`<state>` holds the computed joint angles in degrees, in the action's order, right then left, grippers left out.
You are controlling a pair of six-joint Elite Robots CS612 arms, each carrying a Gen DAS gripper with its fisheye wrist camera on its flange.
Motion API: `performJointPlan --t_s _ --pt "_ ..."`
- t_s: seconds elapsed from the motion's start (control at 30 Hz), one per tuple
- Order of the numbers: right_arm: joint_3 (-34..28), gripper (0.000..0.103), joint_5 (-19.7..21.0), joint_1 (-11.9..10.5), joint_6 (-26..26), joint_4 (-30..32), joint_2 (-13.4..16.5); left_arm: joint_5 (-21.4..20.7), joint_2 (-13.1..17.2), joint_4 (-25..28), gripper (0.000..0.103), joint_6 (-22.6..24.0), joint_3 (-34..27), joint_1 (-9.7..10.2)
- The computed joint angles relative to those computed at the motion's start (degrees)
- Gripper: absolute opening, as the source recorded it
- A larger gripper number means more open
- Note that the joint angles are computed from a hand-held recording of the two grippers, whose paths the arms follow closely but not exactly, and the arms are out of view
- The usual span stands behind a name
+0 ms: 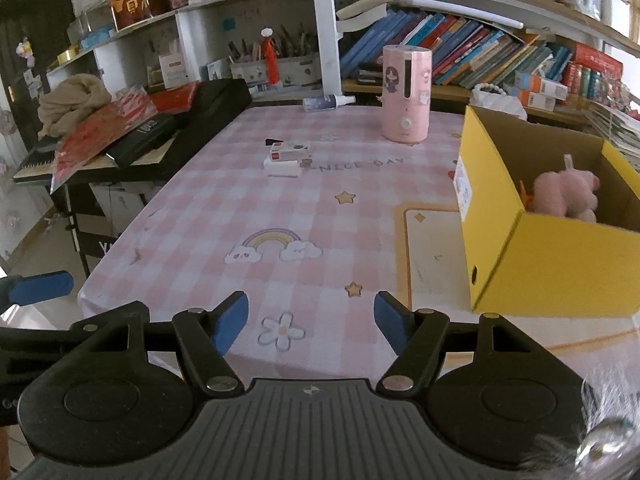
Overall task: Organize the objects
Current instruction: 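Withdraw both tools from the box back over the table, then move both tools toward the small staple box and white charger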
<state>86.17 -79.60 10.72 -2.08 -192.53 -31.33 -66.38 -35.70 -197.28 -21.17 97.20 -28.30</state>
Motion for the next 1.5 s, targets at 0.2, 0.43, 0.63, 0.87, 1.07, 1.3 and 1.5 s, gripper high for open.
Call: performJointPlan --t_s 0.2,0.43,0.63,0.87,1.07,1.3,1.5 --pt "-5.3 0.068 0.1 -0.3 -0.6 4.3 2.0 -0.8 1.5 3.4 0.085 0.1 -4.2 0.96" --pt "-11.8 0.068 1.2 -0.8 -1.2 8.9 4.5 -0.8 3.3 7.6 0.085 -0.4 -9.4 1.87" --pt "-17.6 0.068 2.7 -1.3 -1.9 12.3 6.8 -0.6 4.9 10.9 0.085 -0.8 -13.7 2.46" --pt "-25.3 0.068 3.9 -1.8 -0.1 16.9 10.1 -0.6 7.1 14.9 0.085 -1.5 -18.7 3.21" --pt "-31.9 0.068 4.5 -2.0 1.2 21.3 13.0 -1.2 9.0 18.6 0.085 -1.7 -23.0 3.92" --pt "-39.1 0.068 4.8 -1.8 1.5 25.7 16.3 -2.1 11.4 22.2 0.085 -1.2 -27.8 4.79" --pt "-44.6 0.069 3.8 -1.7 1.9 28.2 18.8 -3.0 13.4 24.6 0.085 -0.1 -31.7 5.35"
